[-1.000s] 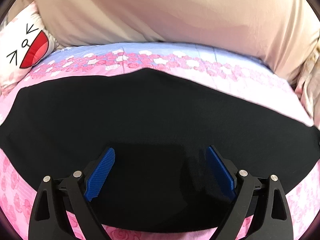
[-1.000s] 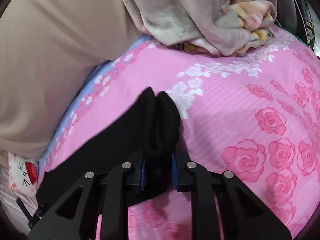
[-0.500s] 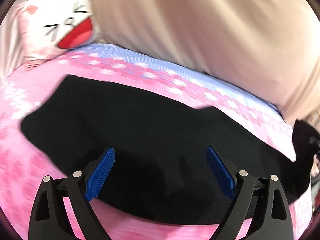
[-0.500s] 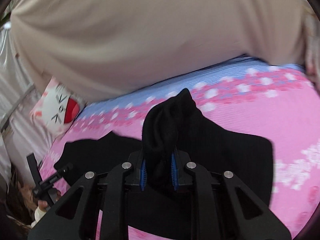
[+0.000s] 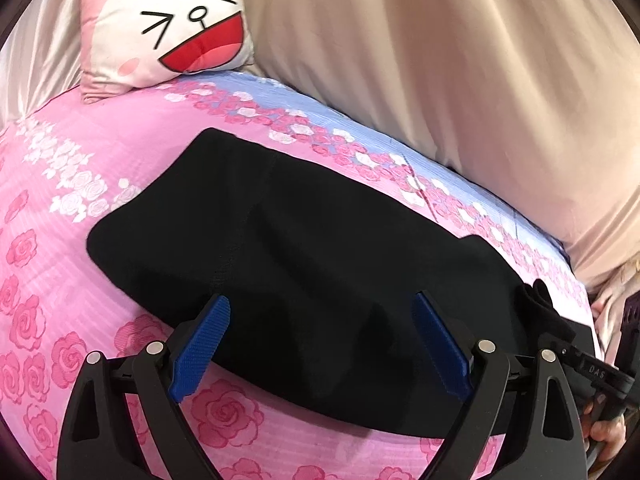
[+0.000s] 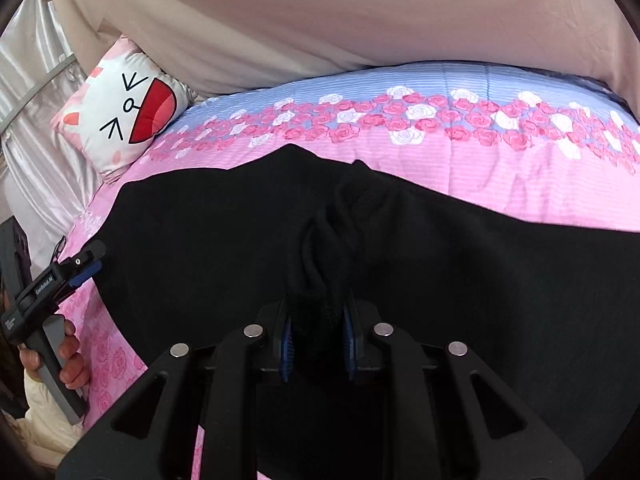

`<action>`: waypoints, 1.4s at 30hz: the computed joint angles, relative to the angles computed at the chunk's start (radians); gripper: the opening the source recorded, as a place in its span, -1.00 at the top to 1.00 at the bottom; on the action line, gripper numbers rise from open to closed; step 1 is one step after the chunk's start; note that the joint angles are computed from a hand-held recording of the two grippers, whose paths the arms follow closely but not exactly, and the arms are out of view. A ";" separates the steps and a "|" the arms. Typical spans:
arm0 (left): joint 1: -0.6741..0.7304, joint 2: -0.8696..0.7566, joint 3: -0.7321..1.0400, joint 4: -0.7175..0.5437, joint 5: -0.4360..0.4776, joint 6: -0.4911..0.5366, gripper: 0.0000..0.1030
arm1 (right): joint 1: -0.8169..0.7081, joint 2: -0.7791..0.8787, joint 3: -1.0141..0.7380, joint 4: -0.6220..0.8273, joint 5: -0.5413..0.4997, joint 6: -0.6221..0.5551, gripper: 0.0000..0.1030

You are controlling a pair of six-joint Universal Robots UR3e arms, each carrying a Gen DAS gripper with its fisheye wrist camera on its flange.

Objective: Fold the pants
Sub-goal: 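Open the right tool and lay the folded edge flat on the trousers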

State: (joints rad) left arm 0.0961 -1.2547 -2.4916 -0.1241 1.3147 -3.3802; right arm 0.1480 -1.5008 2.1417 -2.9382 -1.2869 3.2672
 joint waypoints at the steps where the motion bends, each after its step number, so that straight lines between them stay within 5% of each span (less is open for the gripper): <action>1: -0.001 -0.007 0.002 0.004 -0.005 0.001 -0.75 | 0.008 0.002 -0.002 -0.003 -0.013 0.001 0.64; 10: 0.048 0.052 -0.037 -0.012 -0.059 0.016 -0.75 | 0.077 0.002 -0.037 -0.005 -0.106 -0.003 0.33; 14: 0.057 0.067 -0.044 -0.015 -0.070 0.019 -0.75 | 0.113 0.049 -0.088 0.018 -0.156 -0.004 0.52; 21: 0.106 0.109 -0.070 -0.037 -0.126 0.023 -0.75 | 0.215 0.140 -0.189 0.043 -0.212 -0.042 0.52; 25: 0.106 0.115 -0.075 -0.034 -0.125 0.021 -0.75 | 0.212 0.111 -0.133 -0.021 -0.175 -0.024 0.13; 28: 0.140 0.141 -0.091 -0.046 -0.159 0.022 -0.75 | 0.151 -0.034 -0.012 -0.073 -0.084 -0.001 0.09; 31: 0.133 0.126 -0.085 -0.043 -0.153 0.017 -0.75 | 0.153 -0.090 0.014 -0.057 -0.139 -0.015 -0.32; 38: 0.059 0.087 -0.063 0.001 -0.060 0.003 -0.75 | 0.287 0.110 -0.144 -0.011 -0.302 -0.110 -0.26; 42: 0.104 0.121 -0.084 -0.024 -0.107 0.006 -0.75 | 0.308 0.179 -0.181 -0.037 -0.378 -0.095 0.36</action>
